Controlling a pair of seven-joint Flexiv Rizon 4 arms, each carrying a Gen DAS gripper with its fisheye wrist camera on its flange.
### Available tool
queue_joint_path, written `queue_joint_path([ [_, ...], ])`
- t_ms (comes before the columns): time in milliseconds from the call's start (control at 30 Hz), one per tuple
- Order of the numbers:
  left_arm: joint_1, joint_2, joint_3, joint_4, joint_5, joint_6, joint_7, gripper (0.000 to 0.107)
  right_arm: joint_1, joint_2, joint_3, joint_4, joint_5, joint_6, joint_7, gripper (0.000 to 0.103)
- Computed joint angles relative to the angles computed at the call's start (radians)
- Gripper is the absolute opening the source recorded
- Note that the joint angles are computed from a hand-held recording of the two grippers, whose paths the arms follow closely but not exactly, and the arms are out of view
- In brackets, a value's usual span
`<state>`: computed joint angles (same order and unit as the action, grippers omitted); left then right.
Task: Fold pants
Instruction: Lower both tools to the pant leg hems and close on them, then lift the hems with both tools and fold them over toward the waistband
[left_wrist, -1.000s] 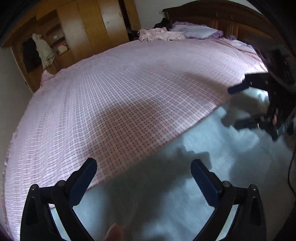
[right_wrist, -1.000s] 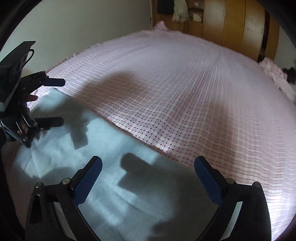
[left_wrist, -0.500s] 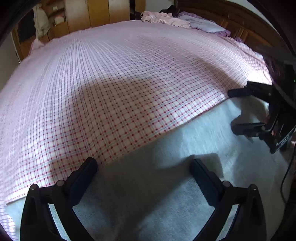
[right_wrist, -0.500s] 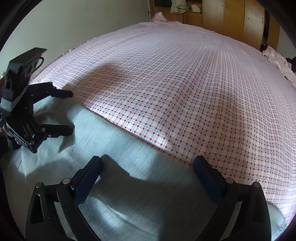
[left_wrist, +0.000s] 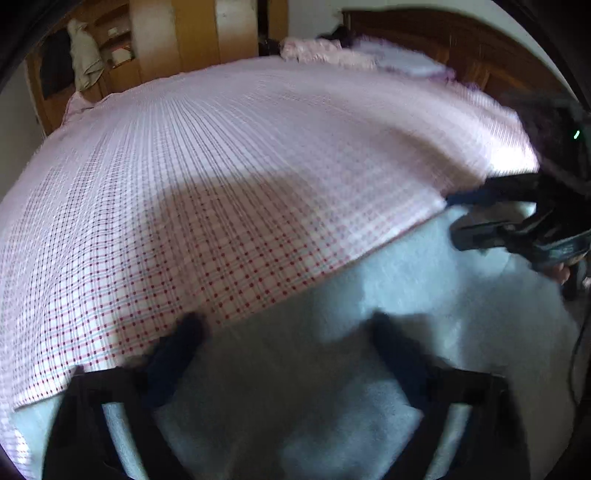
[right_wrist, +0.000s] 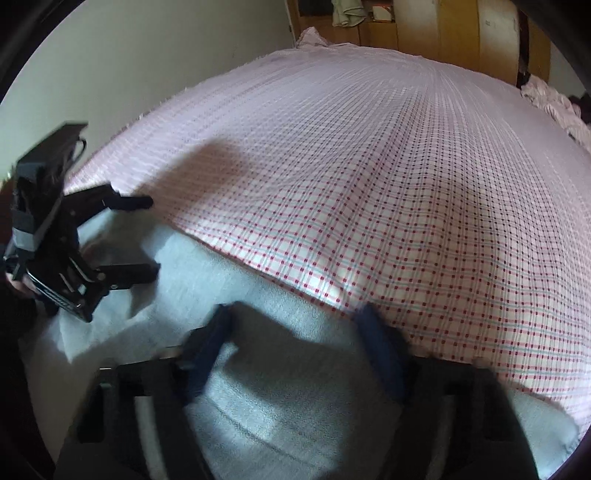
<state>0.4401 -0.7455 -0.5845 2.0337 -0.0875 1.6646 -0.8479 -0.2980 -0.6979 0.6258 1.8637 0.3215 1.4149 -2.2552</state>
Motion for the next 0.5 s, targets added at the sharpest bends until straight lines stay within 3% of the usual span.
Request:
queue_joint_path([
  [33,0.05,-0.011,-0.055,0.011,0.003,-0.002,0.007,0.034,-0.013,0.001,0.012,-0.001,0.0,-0.01,-0.011,0.017],
  [67,0.091,-0.014,-0.097,0.021,-0.006,-0.025,0.02,0.004,-0.022,0.006,0.02,0.002,-0.004,-0.02,-0.03,0.011],
  [167,0.102,0.008,-0.099,0.039,0.001,-0.032,0.032,0.004,-0.017,0.031,0.014,0.02,-0.003,-0.016,-0.062,0.001],
  [267,0.123,0.022,-0.123,0.071,0.001,-0.007,0.023,0.004,-0.025,0.051,0.033,0.053,0.016,0.031,-0.095,0.0],
  [500,0.27,0.098,-0.252,0.2,0.053,0.039,-0.042,0.004,-0.065,0.088,0.089,0.14,-0.002,0.164,-0.109,0.0],
])
